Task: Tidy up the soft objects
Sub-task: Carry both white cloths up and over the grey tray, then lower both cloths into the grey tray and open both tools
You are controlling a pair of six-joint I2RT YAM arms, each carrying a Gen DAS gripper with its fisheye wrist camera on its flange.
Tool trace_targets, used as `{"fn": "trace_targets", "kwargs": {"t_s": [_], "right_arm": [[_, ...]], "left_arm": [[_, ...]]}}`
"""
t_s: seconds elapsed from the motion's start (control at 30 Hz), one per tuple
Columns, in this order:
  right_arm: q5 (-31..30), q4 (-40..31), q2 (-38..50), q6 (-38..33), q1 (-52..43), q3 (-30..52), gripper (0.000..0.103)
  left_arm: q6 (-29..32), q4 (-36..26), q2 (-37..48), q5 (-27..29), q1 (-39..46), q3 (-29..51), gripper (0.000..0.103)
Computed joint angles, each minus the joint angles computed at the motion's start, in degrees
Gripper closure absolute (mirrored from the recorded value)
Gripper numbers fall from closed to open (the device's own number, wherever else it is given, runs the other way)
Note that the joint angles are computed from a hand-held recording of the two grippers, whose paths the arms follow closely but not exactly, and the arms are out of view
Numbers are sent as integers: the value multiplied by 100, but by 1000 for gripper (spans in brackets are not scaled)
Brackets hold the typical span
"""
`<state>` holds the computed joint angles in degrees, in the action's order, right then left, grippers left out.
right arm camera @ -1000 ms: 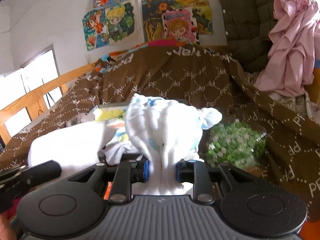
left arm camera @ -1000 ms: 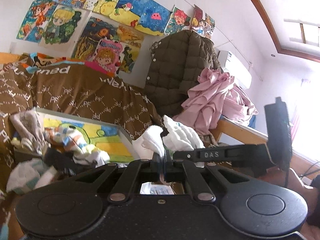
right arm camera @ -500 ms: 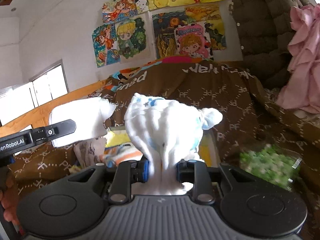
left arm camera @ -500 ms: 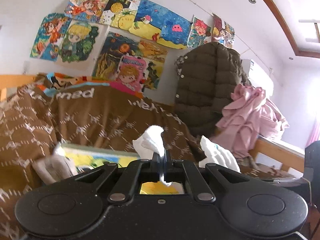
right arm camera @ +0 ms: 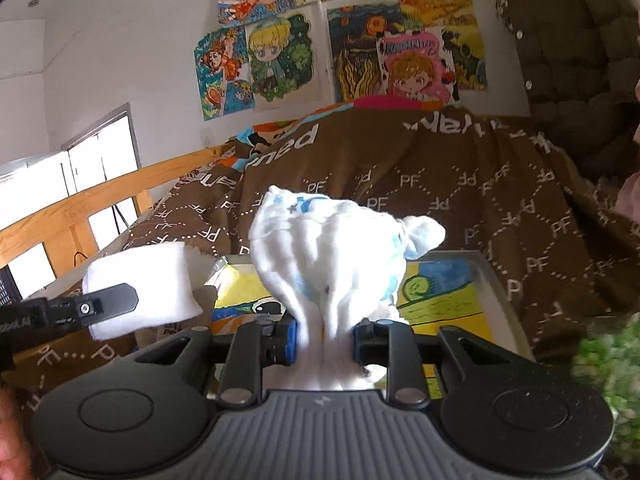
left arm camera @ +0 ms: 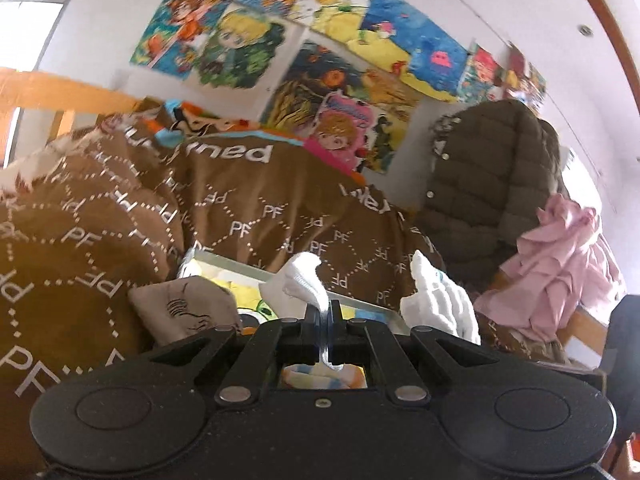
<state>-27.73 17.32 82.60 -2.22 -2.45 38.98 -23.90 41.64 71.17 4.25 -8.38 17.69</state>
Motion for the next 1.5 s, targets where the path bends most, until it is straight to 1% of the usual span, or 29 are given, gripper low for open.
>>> {"fn": "trace_targets", "kwargs": {"t_s": [0.07,0.13,0.3,0.43,0.63,0.83,0.9,1.0,1.07,1.17,1.23,1.3,1.33,1.4,1.43,1.5], "right_arm": [[60,-1,228,75,72,165,75],[124,-96,407,103,125,328,74],[235,-421,717,-2,173,609,74],[271,-680,752,-60,209,712,73],[338,-874,682,-303,376,653,70],[407,-955,612,-385,473,605,62],[429,-1000,619,-383,477,634,59],[440,-1080,597,-380,463,653,55],[471,-1146,570,-374,462,666,51],[531,-1256,515,-375,463,688,47],[501,-1325,484,-368,430,711,42],[483,-1356,442,-365,397,719,38],[468,-1373,413,-357,372,719,37],[426,-1411,347,-344,317,717,32],[413,-1412,298,-334,285,698,31],[361,-1394,159,-309,207,639,25]], "left_arm": [[-25,50,171,134,142,48,101],[18,76,333,144,177,89,101],[112,-79,742,153,234,304,101],[106,-200,947,178,268,409,101],[145,-484,960,181,212,517,100],[146,-724,958,104,127,598,99],[134,-798,924,30,83,620,93],[120,-919,854,-123,-5,646,88],[113,-973,807,-294,-78,647,86],[82,-1136,700,-490,-169,665,74],[73,-1224,605,-604,-223,660,68],[77,-1327,482,-722,-288,659,60],[80,-1375,417,-774,-315,655,58],[94,-1473,270,-897,-395,639,51],[99,-1519,196,-957,-439,628,50],[101,-1662,22,-1069,-508,616,45]]}}
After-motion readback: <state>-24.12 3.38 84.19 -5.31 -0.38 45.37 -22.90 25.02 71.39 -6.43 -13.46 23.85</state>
